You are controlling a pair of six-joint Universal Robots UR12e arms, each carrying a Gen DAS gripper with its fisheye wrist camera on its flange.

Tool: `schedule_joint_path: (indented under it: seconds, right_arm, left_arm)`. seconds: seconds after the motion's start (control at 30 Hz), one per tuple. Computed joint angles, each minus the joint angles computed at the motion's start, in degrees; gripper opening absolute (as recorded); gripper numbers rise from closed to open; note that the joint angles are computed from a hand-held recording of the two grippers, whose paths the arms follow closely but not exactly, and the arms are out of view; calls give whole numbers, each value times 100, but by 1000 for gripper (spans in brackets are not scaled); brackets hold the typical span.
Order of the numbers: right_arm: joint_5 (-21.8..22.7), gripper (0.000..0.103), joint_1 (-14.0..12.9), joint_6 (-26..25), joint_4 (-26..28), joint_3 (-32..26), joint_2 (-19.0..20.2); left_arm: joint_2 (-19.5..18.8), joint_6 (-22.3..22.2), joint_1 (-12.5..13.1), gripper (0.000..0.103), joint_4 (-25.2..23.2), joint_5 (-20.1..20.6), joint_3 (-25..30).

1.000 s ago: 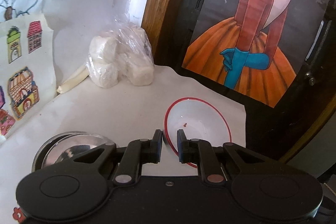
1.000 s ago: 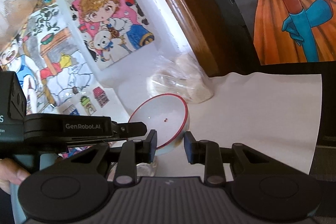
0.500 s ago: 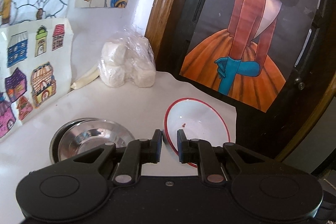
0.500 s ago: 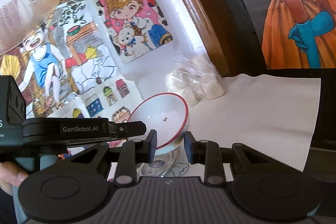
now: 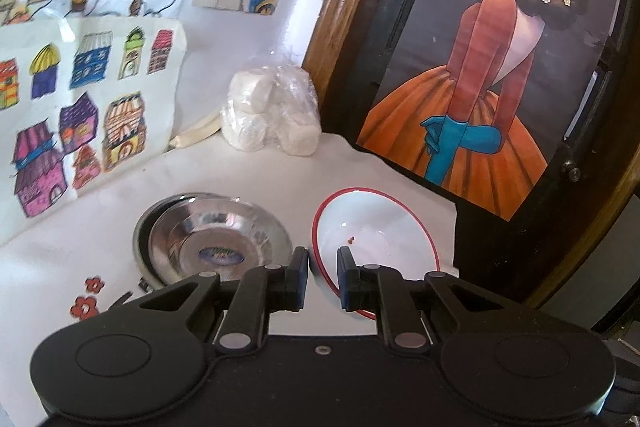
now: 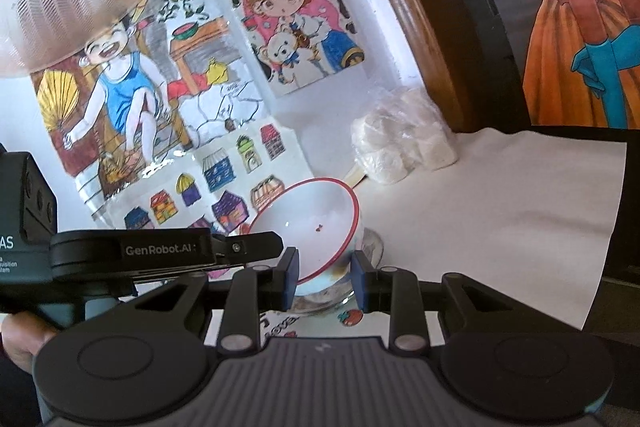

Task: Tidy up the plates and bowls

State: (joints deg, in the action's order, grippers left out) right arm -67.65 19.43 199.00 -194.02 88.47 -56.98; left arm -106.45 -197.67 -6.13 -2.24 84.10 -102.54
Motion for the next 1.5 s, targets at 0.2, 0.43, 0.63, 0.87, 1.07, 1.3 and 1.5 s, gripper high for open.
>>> schedule_joint_path:
  seconds: [0.2,0.43,0.63,0.87,1.07,1.3,1.5]
  right_arm:
    - [96,32,59,-134,283,82,-35]
    - [182,32,82,-188,513,197,-84]
    - [212,32,94,-266,750,281,-124]
    - [283,32,101,-327,906,359,-166]
    - [338,32,88,-346,956,403,-191]
    - [436,32,68,-356,1030,452,-220]
    - [474,32,65,-364,1116,474,-239]
  left_arm:
    - [101,-88,26,16,34,98,-247]
    - [181,-330,38,16,173,131,-537]
    - [222,-594,62,16,183,60,-732]
    - [281,-586,26,16,195,166,-867]
    - [317,-630,-20,17,227,270,-940]
    - [355,-637,-44,17,160,315,-987]
    - [374,-662,-46,17,59,326,-1013]
